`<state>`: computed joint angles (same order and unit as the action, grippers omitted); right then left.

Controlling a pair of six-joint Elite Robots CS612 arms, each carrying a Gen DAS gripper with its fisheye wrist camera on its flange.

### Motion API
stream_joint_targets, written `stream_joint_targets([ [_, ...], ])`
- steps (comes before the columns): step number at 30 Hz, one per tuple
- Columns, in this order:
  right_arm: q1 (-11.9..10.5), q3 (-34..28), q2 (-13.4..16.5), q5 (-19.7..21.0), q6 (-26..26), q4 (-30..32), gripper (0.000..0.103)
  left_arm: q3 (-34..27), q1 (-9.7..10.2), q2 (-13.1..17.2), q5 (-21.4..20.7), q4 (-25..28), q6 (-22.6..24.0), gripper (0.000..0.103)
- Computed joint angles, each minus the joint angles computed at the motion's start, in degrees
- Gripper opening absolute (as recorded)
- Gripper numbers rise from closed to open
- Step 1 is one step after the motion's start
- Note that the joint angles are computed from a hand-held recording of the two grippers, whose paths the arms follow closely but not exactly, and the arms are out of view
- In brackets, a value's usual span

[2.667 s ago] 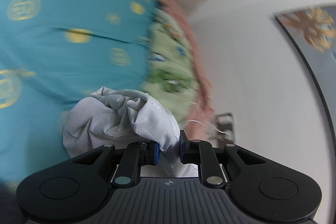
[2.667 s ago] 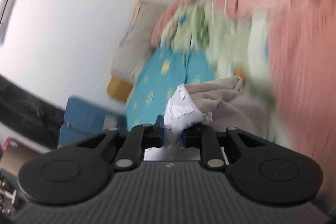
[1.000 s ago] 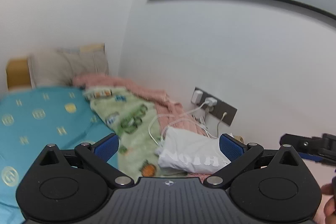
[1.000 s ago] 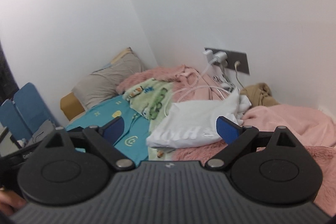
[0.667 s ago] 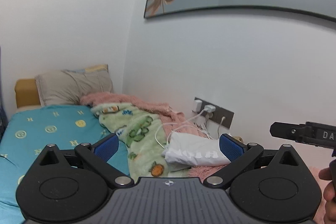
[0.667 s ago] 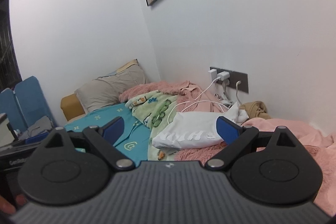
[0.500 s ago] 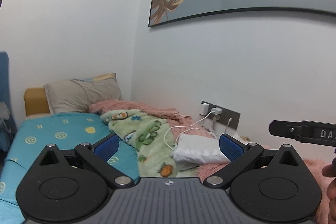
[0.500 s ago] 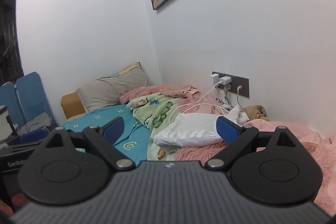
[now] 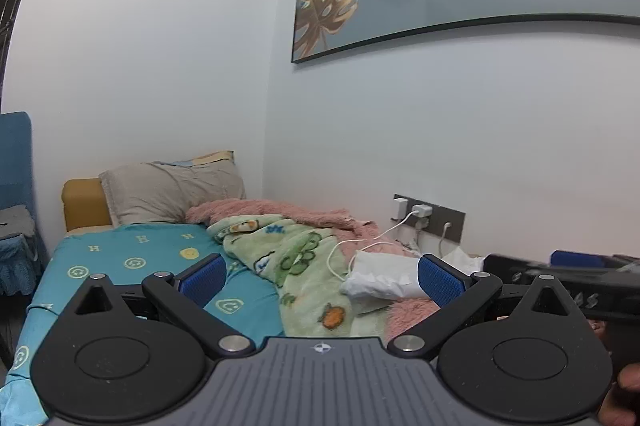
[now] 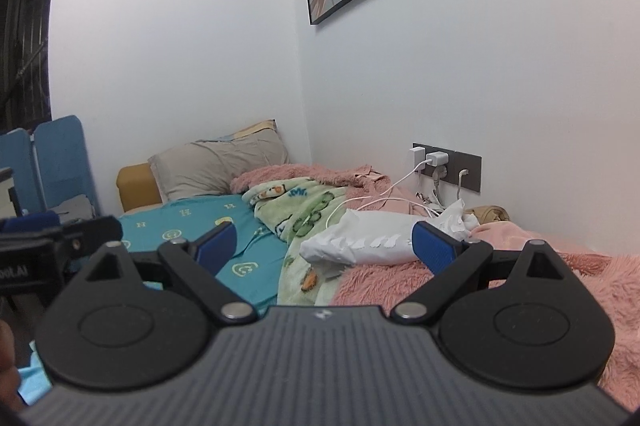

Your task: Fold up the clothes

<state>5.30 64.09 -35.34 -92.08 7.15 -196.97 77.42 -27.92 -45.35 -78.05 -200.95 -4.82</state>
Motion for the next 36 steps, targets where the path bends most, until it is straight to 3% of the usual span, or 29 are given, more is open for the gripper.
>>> stream_joint_targets([
  [3, 0.2, 0.1, 0.0, -0.7, -0.3, 0.0, 0.096, -0.2, 0.14, 0.2, -1.7, 0.2, -0.6, 0.103],
  [19, 0.2, -0.3, 0.0, -1.9, -0.9, 0.9, 0.096, 0.4, 0.23, 0.3, 0.5, -0.8, 0.1, 0.103],
  [36, 0.4, 0.4, -0.7, -1.9, -1.5, 1.3, 0.096, 1.4, 0.56, -0.4, -1.1, -1.3, 0.1, 0.103],
])
